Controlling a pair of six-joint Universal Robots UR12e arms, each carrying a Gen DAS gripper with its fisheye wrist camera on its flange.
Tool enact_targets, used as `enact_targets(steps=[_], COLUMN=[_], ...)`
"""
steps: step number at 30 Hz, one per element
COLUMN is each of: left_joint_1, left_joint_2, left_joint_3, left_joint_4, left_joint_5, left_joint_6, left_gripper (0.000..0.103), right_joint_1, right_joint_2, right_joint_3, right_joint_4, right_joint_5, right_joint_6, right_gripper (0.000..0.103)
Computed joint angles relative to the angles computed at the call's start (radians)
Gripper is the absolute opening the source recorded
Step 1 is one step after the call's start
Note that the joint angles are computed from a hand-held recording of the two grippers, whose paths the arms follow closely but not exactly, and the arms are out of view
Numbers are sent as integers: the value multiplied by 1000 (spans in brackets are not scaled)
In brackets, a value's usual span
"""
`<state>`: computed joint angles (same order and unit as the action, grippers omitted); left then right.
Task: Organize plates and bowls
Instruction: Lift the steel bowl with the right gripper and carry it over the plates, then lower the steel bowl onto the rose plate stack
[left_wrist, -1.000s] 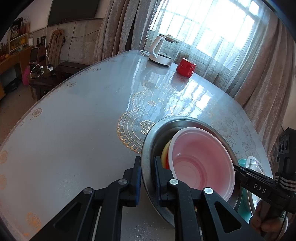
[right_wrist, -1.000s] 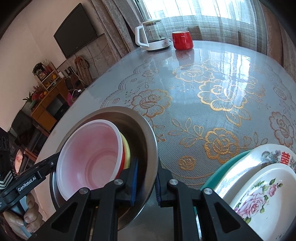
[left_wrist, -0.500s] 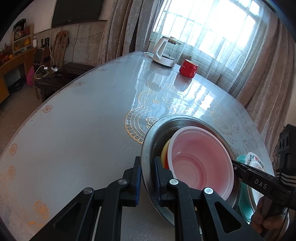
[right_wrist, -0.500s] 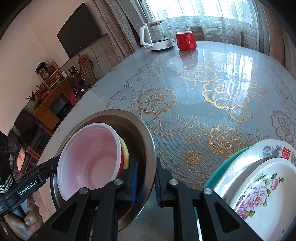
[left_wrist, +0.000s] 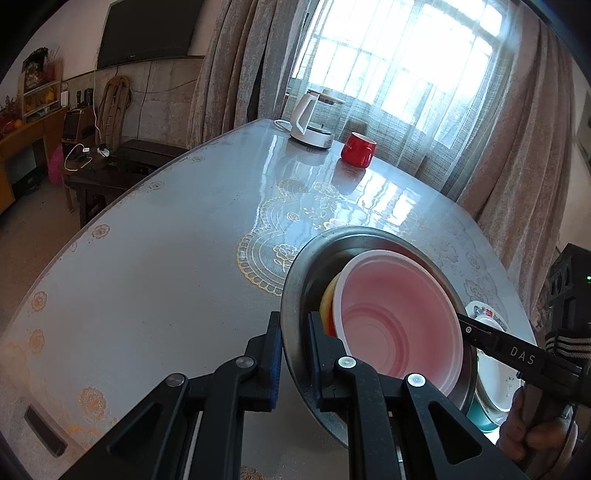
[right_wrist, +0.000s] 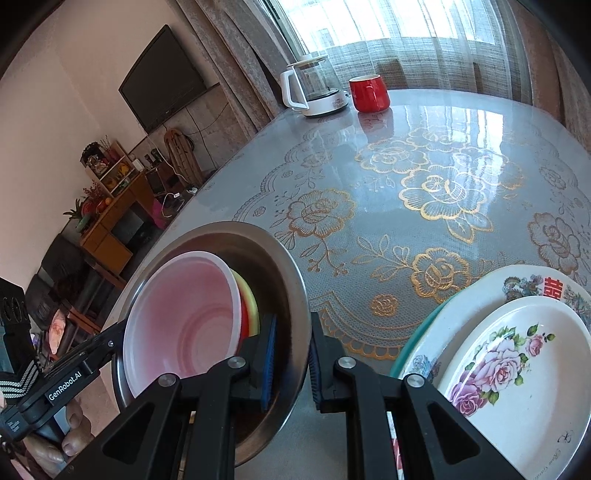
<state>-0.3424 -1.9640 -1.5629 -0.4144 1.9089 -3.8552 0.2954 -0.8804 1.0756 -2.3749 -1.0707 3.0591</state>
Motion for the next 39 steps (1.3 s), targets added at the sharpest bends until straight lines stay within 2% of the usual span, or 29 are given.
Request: enact_targets(steps=[8,20,26,39], left_joint_1=[-20,-47,-57,-79], left_joint_2=[-18,-86,-130,-214], left_joint_3=[46,174,249,379], left_joint_4=[1,-22,-53,-147], left_joint_5=[-2,-79,-143,-215], left_joint_6=[52,170,215,282], left_gripper=[13,14,14,14], right_joint_1=[-21,-79,-109,-161], right_joint_2=[-46,-114,-151,-193], right_joint_3=[68,165,218,298], right_joint_4=[-74,-198,-247,-284], right_joint_5=[7,0,-23,-83], right_joint_6=[28,118,161,256], right_gripper=[16,16,16,16])
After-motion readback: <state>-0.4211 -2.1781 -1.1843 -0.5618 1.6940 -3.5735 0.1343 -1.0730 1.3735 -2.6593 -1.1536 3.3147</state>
